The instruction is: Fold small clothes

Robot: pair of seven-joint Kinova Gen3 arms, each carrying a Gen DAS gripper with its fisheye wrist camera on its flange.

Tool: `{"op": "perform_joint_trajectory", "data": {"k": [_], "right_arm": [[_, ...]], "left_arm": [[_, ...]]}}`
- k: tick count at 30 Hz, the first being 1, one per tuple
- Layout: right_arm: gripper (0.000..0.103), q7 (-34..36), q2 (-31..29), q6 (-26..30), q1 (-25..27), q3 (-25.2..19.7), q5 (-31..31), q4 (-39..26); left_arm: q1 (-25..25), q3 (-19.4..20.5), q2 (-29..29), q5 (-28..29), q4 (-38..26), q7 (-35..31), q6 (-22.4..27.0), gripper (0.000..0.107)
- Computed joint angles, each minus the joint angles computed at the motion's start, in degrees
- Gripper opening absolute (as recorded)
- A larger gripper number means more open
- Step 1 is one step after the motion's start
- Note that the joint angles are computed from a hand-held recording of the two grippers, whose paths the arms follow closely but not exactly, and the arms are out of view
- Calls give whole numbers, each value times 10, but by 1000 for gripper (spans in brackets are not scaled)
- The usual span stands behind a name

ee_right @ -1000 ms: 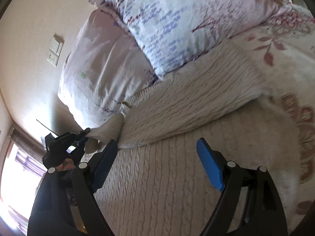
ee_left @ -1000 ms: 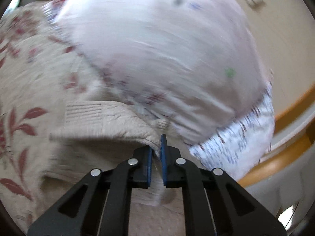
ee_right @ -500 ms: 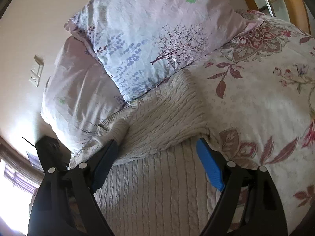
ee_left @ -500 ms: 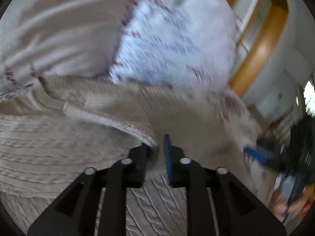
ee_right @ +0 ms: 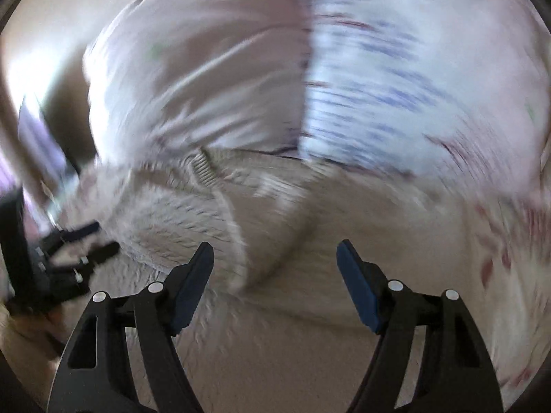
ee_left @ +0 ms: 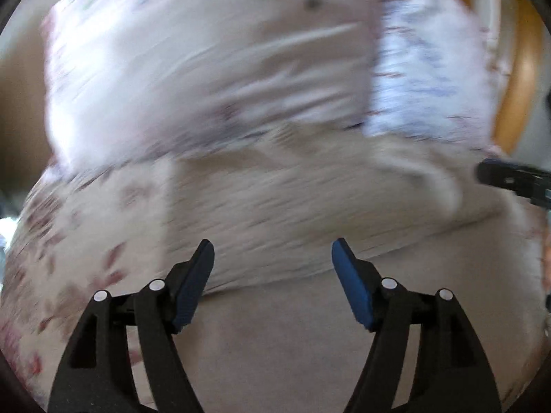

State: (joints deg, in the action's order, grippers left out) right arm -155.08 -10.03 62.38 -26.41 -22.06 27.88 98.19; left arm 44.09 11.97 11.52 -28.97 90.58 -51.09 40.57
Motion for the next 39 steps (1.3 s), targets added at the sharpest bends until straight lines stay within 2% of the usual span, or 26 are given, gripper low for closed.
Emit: {"op": "perform_joint_trajectory", "data": {"k": [3,5,6,7,9,10,13,15,17,20,21,22,23,26,28,31,32,33,35,37,39], "right_arm": [[76,1,80,68,-30,-26,70,-49],[76,-22,116,109,-56,-18,108,-62],[67,-33,121,118,-60,-14,114,-62],[43,-48,119,117,-63,-2,110,-53],[22,-87,89,87,-60,23,79,-26],[18,-111,62,64,-51,38,58,-3],[18,-176,-6,12,-13,33,34,61],[18,-214,-58,-28,-4,58,3,106],[18,-217,-92,-65,10,78,-29,136],[18,-197,-109,-88,36,88,-62,153],[18,-190,-111,-94,47,84,-68,158],[11,-186,-111,-92,51,78,-66,158],[8,-191,-115,-92,62,62,-54,159],[8,-223,-129,-81,104,4,-28,155],[8,-218,-123,-65,118,-2,-51,151],[9,-197,-113,-59,128,0,-80,157],[9,-191,-114,-55,133,-4,-84,155],[14,-176,-116,-47,133,-2,-95,149],[35,-154,-149,-51,137,0,-121,150],[75,-160,-192,-45,111,2,-118,161],[78,-157,-237,-39,90,1,-120,174]], "left_arm": [[1,-15,2,-29,10,27,32,69],[-2,-18,3,-38,18,34,44,69],[-7,-18,2,-35,22,31,42,69],[-13,-17,-1,-33,28,26,39,69],[-22,-14,0,-30,33,22,31,69],[-24,-12,-1,-29,35,23,29,69],[-34,-10,-1,-16,39,16,16,69],[-37,-8,-3,-8,40,10,14,69],[-42,-6,-5,4,39,2,13,69],[-47,-9,-6,25,40,-8,7,70],[-43,-19,-7,37,40,-15,4,70],[-35,-37,-9,57,41,-24,-1,70],[-17,-62,-9,70,40,-30,-3,69],[34,-138,-13,117,40,-57,-9,67],[79,-191,-13,133,38,-70,-8,67],[141,-267,-11,165,34,-100,-10,67],[147,-282,-12,188,32,-120,-10,67],[144,-286,-17,212,35,-140,-12,66],[110,-263,-39,258,59,-178,-31,66],[57,-219,-68,305,91,-218,-51,66],[4,-177,-98,351,125,-258,-67,66]]}}
